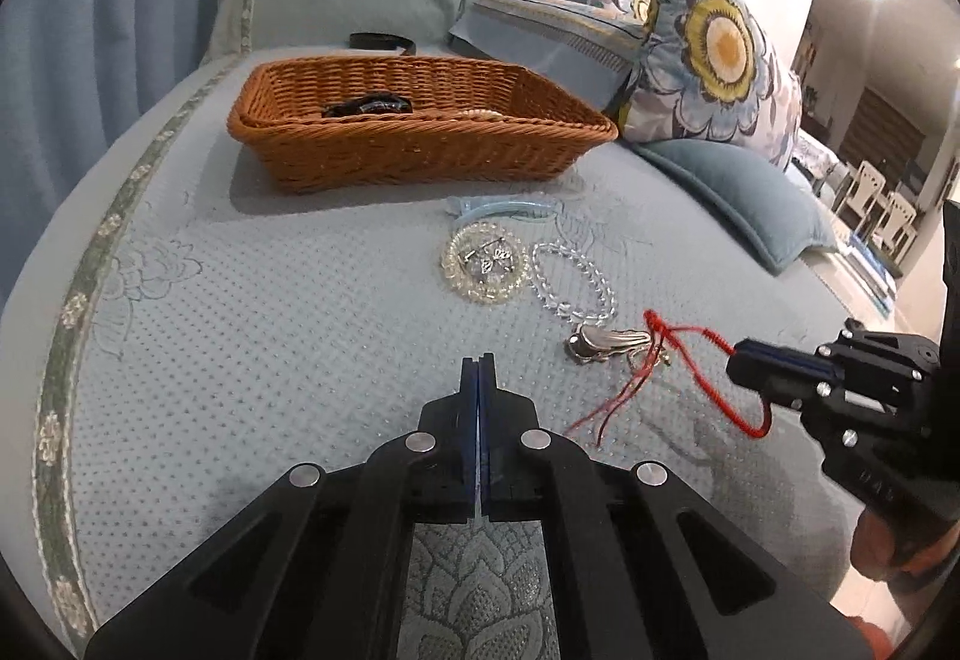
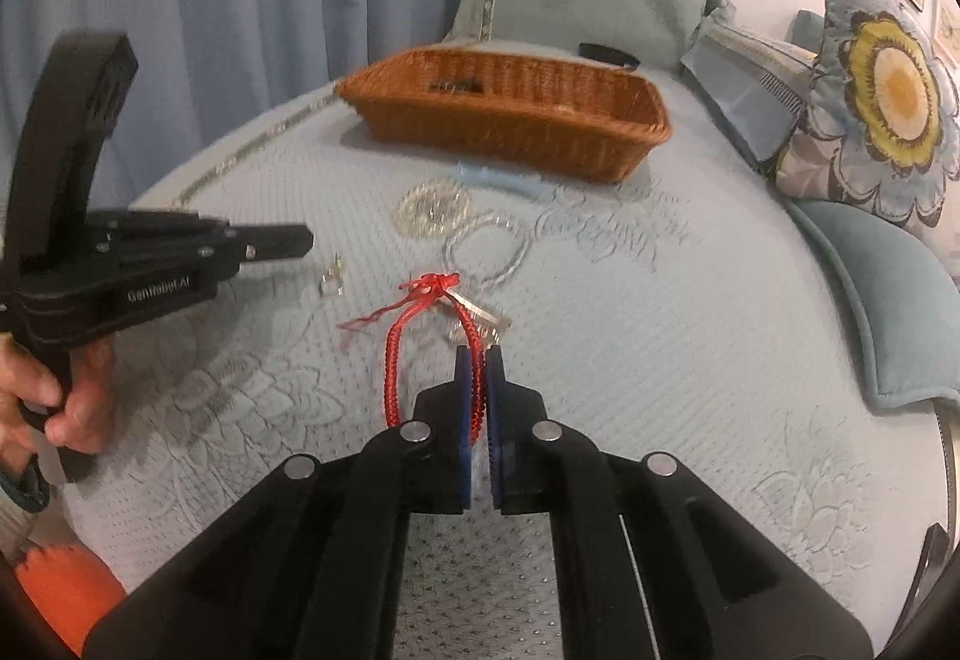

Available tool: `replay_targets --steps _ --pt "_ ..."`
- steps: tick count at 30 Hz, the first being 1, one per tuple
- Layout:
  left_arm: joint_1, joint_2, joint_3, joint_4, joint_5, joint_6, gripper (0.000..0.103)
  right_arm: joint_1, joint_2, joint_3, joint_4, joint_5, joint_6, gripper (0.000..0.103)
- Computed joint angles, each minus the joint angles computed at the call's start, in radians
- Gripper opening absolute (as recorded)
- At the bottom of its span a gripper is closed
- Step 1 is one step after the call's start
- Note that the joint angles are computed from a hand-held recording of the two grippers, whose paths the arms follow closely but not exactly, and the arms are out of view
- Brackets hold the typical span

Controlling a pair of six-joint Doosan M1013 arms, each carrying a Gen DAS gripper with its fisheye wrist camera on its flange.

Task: Organize jewelry
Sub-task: 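Grasp the red string bracelet with the right tool while the left tool grasps a small silver charm, then carry the red bracelet and charm into the basket and open both tools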

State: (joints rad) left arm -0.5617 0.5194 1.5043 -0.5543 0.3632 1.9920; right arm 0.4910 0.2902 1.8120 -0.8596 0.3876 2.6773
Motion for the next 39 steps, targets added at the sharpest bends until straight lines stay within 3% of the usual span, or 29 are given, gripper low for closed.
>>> replay_targets --steps 2,4,5,6,10,11,13,16,20,24,27,34,39 --pt "0.007 0.011 -0.018 -0.010 0.037 -0.013 0.000 -0.004 -0.001 0.001 0.005 -0.005 0.001 0.003" --pt "0.005 0.024 -0.038 0.011 0.058 -0.047 0.012 -0.009 -0.001 0.004 0.032 -0.015 -0.013 0.003" --pt "0.002 0.029 -0.045 0.034 0.061 -0.073 0.023 -0.011 -0.001 0.007 0.045 -0.020 -0.019 0.003" --pt "-0.001 0.033 -0.048 0.048 0.061 -0.083 0.026 -0.014 0.001 0.008 0.068 -0.025 -0.034 0.003" --pt "-0.019 0.052 -0.075 0.173 0.072 -0.179 0.026 -0.014 0.010 0.011 0.101 -0.027 -0.057 0.003" --pt "-0.026 0.055 -0.081 0.242 0.071 -0.233 0.012 -0.015 0.011 0.012 0.104 -0.028 -0.057 0.003" --pt "-0.029 0.056 -0.081 0.263 0.070 -0.243 0.009 -0.014 0.012 0.013 0.096 -0.031 -0.046 0.003" --pt "-0.022 0.043 -0.060 0.174 0.047 -0.159 0.009 -0.012 0.004 0.020 0.052 -0.041 0.002 0.003" --pt "0.012 0.018 -0.023 -0.155 0.033 0.093 0.008 -0.010 -0.015 0.026 -0.028 -0.051 0.077 0.003" --pt "0.040 -0.005 -0.005 -0.403 0.040 0.296 0.008 -0.007 -0.034 0.024 -0.137 -0.052 0.175 0.003" --pt "0.050 -0.015 -0.012 -0.489 0.040 0.374 0.009 -0.013 -0.041 0.008 -0.220 -0.055 0.253 0.003" --pt "0.052 0.017 -0.113 -0.432 0.002 0.358 0.009 -0.068 0.007 -0.099 -0.229 -0.069 0.252 0.003" --pt "0.058 0.092 -0.254 -0.284 0.000 0.209 0.009 -0.133 0.096 -0.246 0.034 -0.084 0.014 0.003"
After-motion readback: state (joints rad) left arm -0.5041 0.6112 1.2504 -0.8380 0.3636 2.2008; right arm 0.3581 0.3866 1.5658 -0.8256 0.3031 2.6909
